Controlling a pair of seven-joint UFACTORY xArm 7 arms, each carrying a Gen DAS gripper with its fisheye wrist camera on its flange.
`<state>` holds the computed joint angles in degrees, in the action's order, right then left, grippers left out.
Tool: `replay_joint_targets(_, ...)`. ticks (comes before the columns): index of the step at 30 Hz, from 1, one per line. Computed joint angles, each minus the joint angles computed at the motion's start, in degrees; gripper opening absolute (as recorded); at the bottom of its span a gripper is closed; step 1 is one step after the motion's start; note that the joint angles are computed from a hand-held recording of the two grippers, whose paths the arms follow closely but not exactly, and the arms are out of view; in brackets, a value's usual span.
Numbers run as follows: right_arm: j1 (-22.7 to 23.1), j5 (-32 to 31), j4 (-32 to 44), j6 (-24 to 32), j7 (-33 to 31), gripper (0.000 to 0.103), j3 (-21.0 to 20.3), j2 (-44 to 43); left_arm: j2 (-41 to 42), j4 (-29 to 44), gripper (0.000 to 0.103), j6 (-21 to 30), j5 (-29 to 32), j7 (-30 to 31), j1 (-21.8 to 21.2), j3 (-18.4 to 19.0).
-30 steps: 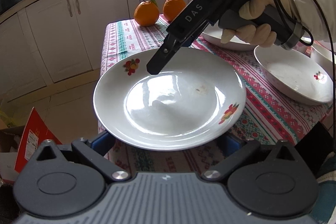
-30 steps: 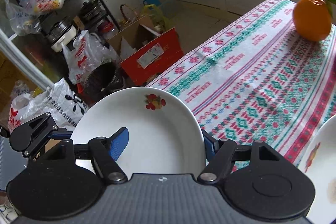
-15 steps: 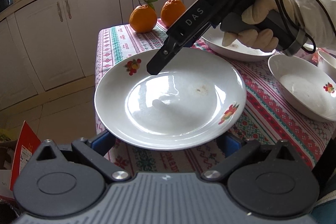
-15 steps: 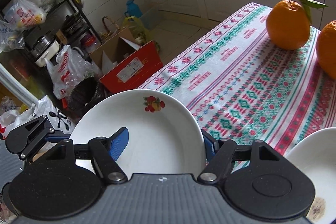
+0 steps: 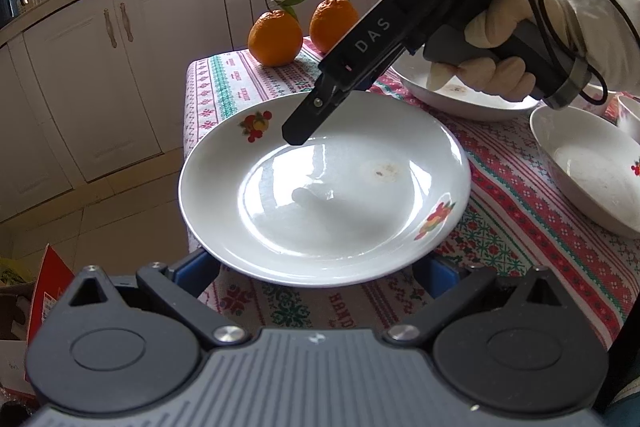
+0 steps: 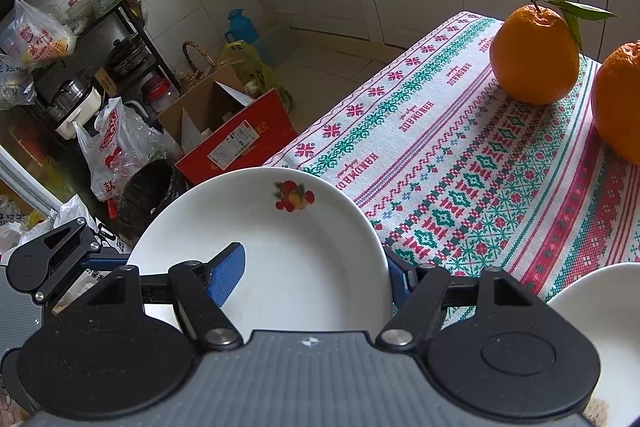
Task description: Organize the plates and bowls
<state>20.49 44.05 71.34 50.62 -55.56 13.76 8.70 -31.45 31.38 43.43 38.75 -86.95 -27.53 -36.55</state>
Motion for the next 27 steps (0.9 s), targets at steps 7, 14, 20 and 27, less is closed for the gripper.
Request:
replay_joint_targets(7,0.1,0.1,-0.9,-1.1,-0.4,0.082,0.0,-0.7,0.0,0.0,0.102,0.0,0.1,0.0,-0.3,0.1)
replay_joint_targets(14,0.1,2.3,-3.0,-1.7,-2.7,0.100,-0.5,-3.8,-1.5,-0.2,0.102,0.6,-1.3,-1.3,-0.8,-0.5)
replay_joint_targets(20,0.2,3.8,-6.7,-1.2,-4.2,0.103,-2.2,-9.3,-2.8,1.2,0.102,4.4,-3.8,-2.4,-2.5,-2.8)
replay_joint_targets(27,0.4,4.8,-13.5,1.1,-5.5,0.103,-6.0,-19.7,-2.7,5.5,0.102,8.4,-3.6,-4.7,-3.1,-7.0)
